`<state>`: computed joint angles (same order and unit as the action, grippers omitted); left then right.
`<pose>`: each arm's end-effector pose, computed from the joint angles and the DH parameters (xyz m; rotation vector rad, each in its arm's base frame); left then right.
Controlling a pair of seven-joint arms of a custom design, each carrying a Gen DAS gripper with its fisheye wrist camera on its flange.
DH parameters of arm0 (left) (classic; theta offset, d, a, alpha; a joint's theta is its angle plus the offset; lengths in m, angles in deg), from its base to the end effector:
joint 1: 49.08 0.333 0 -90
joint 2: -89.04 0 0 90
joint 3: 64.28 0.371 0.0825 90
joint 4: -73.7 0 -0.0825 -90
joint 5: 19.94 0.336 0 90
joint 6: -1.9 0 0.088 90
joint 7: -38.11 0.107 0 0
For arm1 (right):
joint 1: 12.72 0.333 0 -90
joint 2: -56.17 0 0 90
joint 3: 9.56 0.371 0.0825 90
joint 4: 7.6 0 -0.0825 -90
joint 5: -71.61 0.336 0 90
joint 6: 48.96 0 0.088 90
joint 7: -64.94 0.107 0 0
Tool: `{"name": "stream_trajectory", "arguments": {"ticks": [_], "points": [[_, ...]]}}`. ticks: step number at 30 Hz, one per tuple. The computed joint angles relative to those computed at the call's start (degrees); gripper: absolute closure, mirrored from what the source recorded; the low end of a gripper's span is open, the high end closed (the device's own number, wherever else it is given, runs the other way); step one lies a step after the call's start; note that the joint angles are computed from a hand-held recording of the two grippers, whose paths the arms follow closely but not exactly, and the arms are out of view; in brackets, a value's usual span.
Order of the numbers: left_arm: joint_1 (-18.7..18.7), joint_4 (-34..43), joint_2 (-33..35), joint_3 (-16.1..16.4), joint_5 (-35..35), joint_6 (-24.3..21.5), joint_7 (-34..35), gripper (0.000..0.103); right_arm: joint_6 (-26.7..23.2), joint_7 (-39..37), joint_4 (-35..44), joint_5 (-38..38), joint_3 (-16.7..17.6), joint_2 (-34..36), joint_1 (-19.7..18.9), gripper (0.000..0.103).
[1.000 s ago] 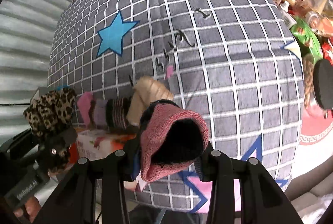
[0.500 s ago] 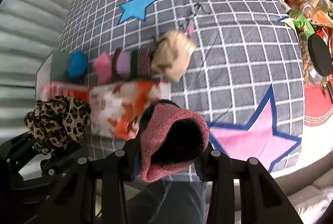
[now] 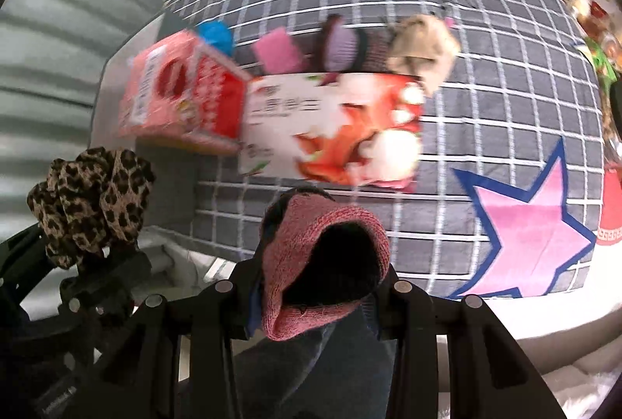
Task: Organize soft objects
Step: 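Carry the leopard-print scrunchie and pink-and-black sock over the white box with both tools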
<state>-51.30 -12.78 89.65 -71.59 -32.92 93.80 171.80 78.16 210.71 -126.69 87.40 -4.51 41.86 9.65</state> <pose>0.5034 -0.1077 0.7060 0.9708 -2.9297 0.3731 0.3990 0.2230 0.6419 -1.2522 2.4227 0.2826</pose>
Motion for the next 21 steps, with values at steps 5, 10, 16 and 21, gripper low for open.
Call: {"name": "stream_trajectory", "arguments": {"ticks": [5, 10, 16, 21], "points": [[2.37, 0.40, 0.01, 1.85, -0.73, 2.10, -1.81, 0.067, -0.62, -1.21, 5.47, -1.48, 1.06, 3.82, 0.77, 0.061], [4.94, 1.48, 0.87, 3.28, -0.71, 4.29, -4.80, 0.067, -1.26, -2.94, 11.72, -3.30, 2.04, 8.05, 1.41, 0.061], [7.68, 3.46, 2.60, 4.48, 0.27, 7.70, -10.21, 0.067, -3.99, -7.15, 21.53, -5.34, 2.88, 14.15, 1.88, 0.061], [9.87, 6.02, 4.95, 5.42, 1.00, 8.57, -14.59, 0.067, -7.16, -10.48, 30.74, -7.00, 3.47, 19.61, 2.20, 0.061]]}}
